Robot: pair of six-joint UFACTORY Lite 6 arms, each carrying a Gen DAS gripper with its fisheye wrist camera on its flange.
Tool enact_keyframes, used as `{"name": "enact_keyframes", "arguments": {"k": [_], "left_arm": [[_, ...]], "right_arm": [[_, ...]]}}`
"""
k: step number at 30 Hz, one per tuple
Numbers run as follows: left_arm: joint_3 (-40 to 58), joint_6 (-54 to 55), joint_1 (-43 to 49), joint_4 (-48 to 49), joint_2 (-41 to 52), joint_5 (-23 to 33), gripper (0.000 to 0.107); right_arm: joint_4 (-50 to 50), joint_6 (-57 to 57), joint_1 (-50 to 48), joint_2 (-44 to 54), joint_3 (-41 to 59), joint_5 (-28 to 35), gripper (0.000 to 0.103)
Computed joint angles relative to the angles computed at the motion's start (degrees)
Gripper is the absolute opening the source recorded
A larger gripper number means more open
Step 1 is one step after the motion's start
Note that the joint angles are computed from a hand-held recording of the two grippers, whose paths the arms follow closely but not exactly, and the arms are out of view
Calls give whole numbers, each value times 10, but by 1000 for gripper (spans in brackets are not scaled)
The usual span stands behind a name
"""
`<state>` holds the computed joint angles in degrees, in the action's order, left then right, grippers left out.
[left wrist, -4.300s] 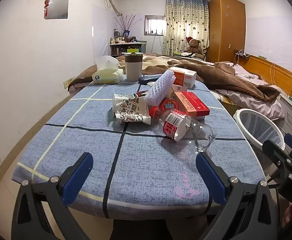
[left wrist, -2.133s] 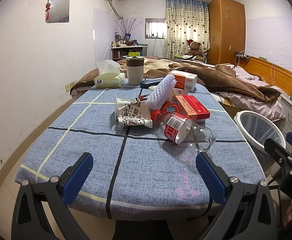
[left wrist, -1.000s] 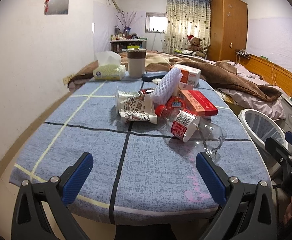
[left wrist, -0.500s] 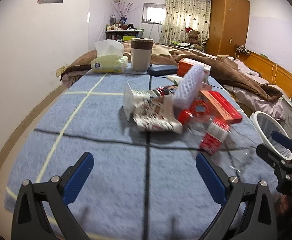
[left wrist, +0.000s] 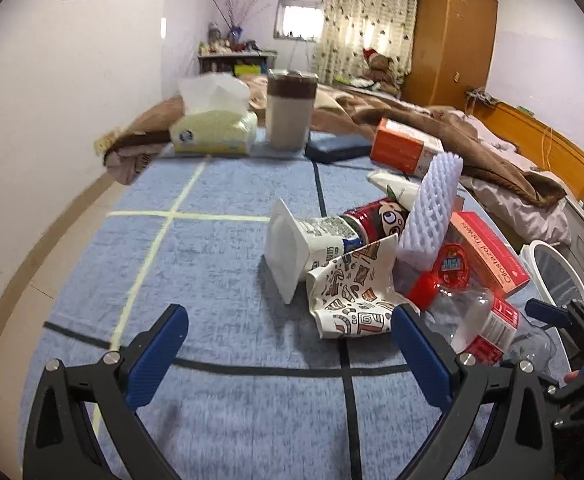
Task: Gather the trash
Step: 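Close the right gripper on the water bottle while the left approaches the paper cup, then lift the bottle with the right gripper while the left gripper grasps the patterned paper cup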
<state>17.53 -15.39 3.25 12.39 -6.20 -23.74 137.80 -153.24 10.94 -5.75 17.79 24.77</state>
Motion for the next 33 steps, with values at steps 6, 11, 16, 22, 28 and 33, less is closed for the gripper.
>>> {"name": "enact_keyframes", "arguments": {"k": [6,11,16,22,28,33], "left_arm": [[71,-52,-4,76,94,-4,101],[127,-107,-8,131,163,-4,100],[168,-91,-27,105,211,14,88],[163,-144,-48,148,215,16,77],[116,-139,-103,121,169,15,75],[90,-138,-159,97,139,33,75]], "right_arm": [[15,-9,11,-3,-12,-3,73],[-46,44,-28,-25,-30,8,72],[-106,80,-80,-72,-57,-7,72],[-155,99,-145,-114,-83,-11,72],[-181,99,-190,-99,-75,3,72],[-207,105,-229,-86,-69,21,72]]}}
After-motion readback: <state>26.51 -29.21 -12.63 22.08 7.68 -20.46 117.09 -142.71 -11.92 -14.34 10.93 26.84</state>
